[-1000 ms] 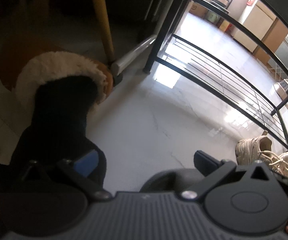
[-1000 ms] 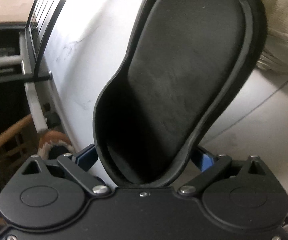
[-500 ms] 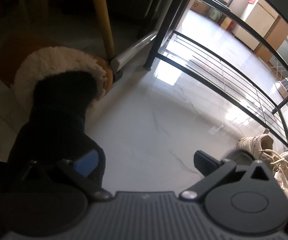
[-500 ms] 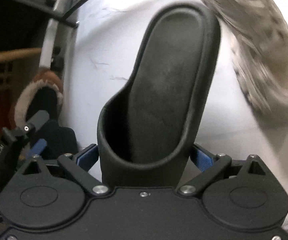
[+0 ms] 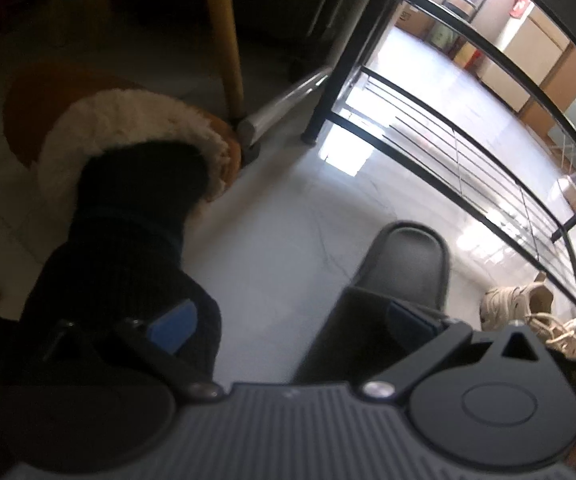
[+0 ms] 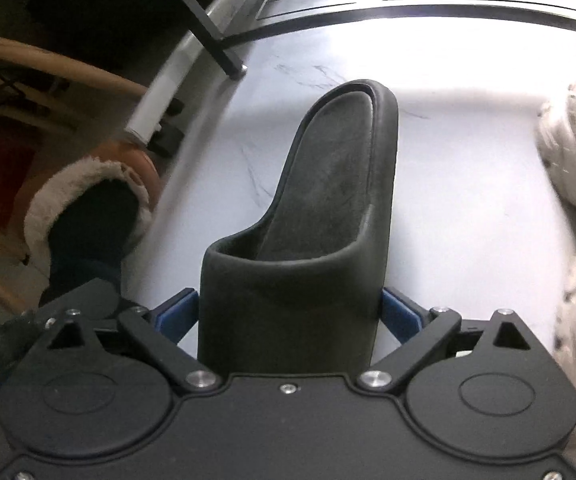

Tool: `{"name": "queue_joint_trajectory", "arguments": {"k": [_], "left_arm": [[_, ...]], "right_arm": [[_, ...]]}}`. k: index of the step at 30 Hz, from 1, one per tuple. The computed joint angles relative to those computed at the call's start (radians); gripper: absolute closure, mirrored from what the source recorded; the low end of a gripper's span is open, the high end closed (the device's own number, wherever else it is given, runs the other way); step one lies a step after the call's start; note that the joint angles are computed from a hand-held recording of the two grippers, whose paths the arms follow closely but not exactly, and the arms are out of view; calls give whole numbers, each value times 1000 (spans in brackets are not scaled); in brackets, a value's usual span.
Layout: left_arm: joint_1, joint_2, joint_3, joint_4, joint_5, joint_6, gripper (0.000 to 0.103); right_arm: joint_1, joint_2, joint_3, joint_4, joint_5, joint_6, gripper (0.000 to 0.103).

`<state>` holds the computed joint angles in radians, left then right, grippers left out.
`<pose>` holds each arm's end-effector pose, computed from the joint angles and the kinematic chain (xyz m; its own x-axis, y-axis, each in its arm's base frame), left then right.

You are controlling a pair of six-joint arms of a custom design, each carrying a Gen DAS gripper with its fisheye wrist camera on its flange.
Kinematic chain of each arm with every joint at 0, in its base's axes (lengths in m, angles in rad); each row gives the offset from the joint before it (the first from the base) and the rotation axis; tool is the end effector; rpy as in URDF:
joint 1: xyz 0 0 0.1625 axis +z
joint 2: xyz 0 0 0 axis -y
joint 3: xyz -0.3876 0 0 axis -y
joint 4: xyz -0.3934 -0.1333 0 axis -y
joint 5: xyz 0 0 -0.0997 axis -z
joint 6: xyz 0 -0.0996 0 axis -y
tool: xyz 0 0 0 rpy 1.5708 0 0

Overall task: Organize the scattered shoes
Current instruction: 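Lower the black slide onto the rack shelf and open the right tool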

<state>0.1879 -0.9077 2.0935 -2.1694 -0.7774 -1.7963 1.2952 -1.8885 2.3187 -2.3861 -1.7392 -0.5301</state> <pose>-0.3849 -0.2811 -0.0100 -0.8546 -0.3221 -0.4073 0.0675 0.7088 -0.7022 0.0127 -0.3837 0.3131 -0.9312 -0.1672 0.3240 -0.2534 0.9357 -0.2456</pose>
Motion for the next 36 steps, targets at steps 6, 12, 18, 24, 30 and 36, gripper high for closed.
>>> {"name": "queue_joint_trajectory", "arguments": {"k": [6,12,18,24,30,36], "left_arm": [[2,3,-7,11,-3,2,1],[2,4,-18,38,-7,5,1],[-6,-1,-28,105,4,-36,1],[-10,12,-57,175,11,-28,1],[-14,3,-48,173,13,-48,1],[-14,6,-51,179,22,-50,1]], "right_arm": [[-38,-31,32,-102,32,-61,1],[-74,-148,116,-182,63,-175,0],[-70,-184,230,-307,93,-227,0],[36,47,247,-596,-91,-98,0],[-15,41,238,-577,2,-196,1],[-24,73,195,-533,57,-190,2]]}}
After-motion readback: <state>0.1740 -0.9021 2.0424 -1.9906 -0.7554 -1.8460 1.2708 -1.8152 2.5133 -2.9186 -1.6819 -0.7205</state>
